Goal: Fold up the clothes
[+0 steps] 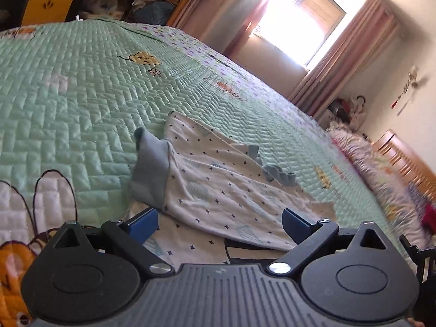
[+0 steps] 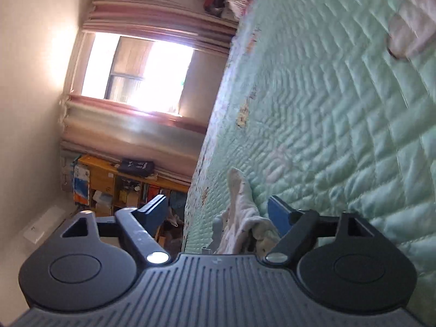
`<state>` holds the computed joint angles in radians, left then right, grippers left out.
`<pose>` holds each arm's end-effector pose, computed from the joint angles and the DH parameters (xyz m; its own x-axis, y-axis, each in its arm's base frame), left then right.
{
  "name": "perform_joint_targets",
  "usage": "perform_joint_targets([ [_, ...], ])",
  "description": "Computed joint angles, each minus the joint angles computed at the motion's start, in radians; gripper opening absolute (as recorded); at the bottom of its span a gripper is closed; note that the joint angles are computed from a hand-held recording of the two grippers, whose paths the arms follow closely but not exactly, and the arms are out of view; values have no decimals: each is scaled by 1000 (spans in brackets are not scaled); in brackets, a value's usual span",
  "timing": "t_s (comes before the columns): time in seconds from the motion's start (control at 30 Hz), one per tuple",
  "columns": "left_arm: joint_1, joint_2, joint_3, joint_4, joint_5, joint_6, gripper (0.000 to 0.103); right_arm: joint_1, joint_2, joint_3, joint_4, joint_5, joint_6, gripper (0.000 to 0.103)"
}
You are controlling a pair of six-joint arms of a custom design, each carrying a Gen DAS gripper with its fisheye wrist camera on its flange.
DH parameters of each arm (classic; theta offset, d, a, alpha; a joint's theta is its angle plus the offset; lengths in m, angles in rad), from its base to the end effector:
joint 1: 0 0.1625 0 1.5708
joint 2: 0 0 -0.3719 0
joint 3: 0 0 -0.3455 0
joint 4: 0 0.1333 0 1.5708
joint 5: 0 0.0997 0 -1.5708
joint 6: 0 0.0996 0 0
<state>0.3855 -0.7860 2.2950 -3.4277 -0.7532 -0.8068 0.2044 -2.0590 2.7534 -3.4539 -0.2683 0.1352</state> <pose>-0.2942 -0.3417 0.0507 -0.9664 0.1185 -0.2283 0.2505 0.6347 -0.7311 -0.1030 -0.2556 0.3525 -0.8722 0.0875 -0.4813 0.4871 0.0645 -0.8710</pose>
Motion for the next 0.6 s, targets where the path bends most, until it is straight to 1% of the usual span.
perform_joint_targets([
  [0.03,-3,-1,4,-4,-1,7,98,3,-49,3,53,16,-43,88],
  [0.07,-6,-2,6,-4,-5,15,98,23,-87,-3,108,21,-89,88],
  [0.1,-8,-2,8,0,-8,22,98,69,-90,-24,132,5,-123,88],
  [0.13,-10,-2,9,7,-11,26,98,130,-74,-51,135,-30,-141,88],
  [0.17,-13,-2,11,14,-15,30,98,199,-73,-80,179,-76,-174,88],
  [0.2,-14,0,13,17,-17,32,98,268,-71,-119,265,-122,-230,88],
  [0.23,-14,4,16,15,-19,32,99,321,-55,-160,370,-147,-295,88],
  [0.27,-13,9,19,12,-21,31,99,356,-40,-190,475,-154,-361,88],
  [0.3,-10,17,23,1,-23,30,99,395,-22,-224,577,-195,-415,88],
  [0.33,-7,27,27,-17,-26,32,99,443,11,-260,637,-278,-433,88],
  [0.37,-7,36,34,-42,-27,40,99,472,29,-279,655,-383,-434,88],
  [0.4,-7,46,42,-77,-29,59,100,471,23,-269,632,-488,-441,87],
  [0.43,-6,57,48,-116,-33,82,102,466,30,-251,566,-560,-438,67],
  [0.47,-5,70,54,-153,-37,102,102,452,36,-233,506,-590,-432,54],
  [0.5,-4,83,59,-188,-39,120,102,421,21,-215,488,-579,-429,42],
  [0.53,-5,95,62,-217,-39,136,102,403,5,-201,471,-557,-425,45],
  [0.57,-6,105,63,-237,-39,150,102,415,4,-194,421,-566,-409,48],
  [0.6,-7,111,64,-253,-41,164,102,428,3,-187,370,-577,-394,57],
])
